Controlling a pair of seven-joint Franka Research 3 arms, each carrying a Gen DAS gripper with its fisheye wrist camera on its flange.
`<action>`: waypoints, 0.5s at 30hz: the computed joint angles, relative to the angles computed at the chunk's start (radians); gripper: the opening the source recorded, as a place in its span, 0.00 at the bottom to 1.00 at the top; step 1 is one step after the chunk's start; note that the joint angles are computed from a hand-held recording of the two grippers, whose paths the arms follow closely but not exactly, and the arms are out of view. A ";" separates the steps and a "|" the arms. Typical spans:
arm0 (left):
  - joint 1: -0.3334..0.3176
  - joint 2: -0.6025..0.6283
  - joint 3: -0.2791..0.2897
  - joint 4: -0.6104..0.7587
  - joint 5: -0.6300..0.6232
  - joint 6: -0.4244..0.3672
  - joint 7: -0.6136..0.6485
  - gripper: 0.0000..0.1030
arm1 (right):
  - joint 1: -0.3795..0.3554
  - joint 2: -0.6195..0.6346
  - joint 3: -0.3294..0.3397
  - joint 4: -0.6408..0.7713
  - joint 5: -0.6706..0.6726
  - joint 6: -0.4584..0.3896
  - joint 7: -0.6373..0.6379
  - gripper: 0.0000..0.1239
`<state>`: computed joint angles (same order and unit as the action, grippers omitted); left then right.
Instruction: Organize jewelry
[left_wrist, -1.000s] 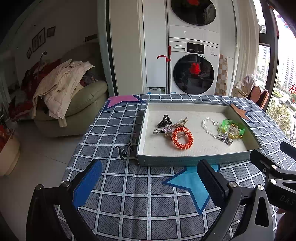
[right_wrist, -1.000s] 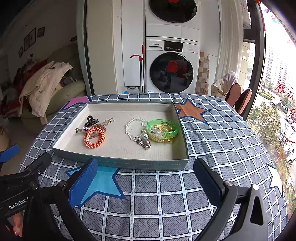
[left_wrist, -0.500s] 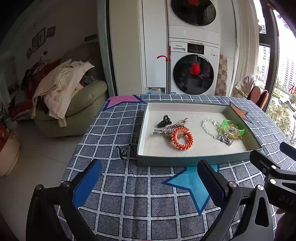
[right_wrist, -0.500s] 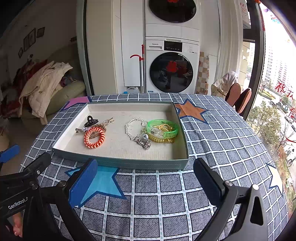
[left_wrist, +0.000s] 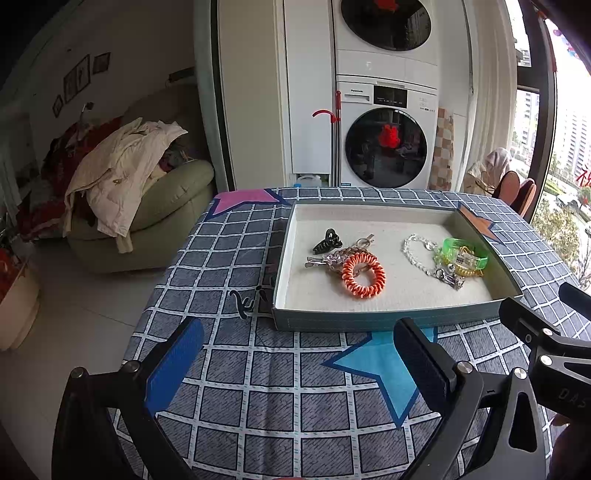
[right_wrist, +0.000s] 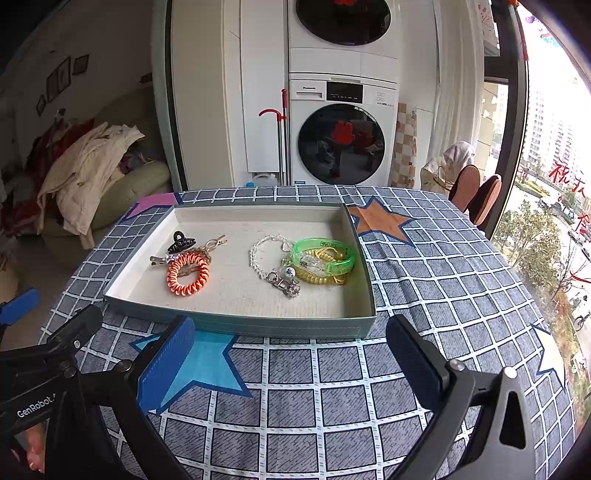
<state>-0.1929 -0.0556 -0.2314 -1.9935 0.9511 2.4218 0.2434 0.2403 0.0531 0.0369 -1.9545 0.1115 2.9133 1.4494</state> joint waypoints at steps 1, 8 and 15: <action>0.000 0.000 0.000 0.001 -0.001 -0.001 0.002 1.00 | 0.000 0.000 0.000 0.000 0.002 0.000 -0.002 0.83; 0.000 -0.001 0.001 0.000 -0.001 0.000 0.003 1.00 | 0.000 0.000 0.000 0.000 0.006 -0.001 -0.003 0.83; 0.001 -0.001 0.001 0.000 -0.009 0.000 0.008 1.00 | -0.001 -0.002 0.001 -0.002 0.014 0.000 -0.009 0.83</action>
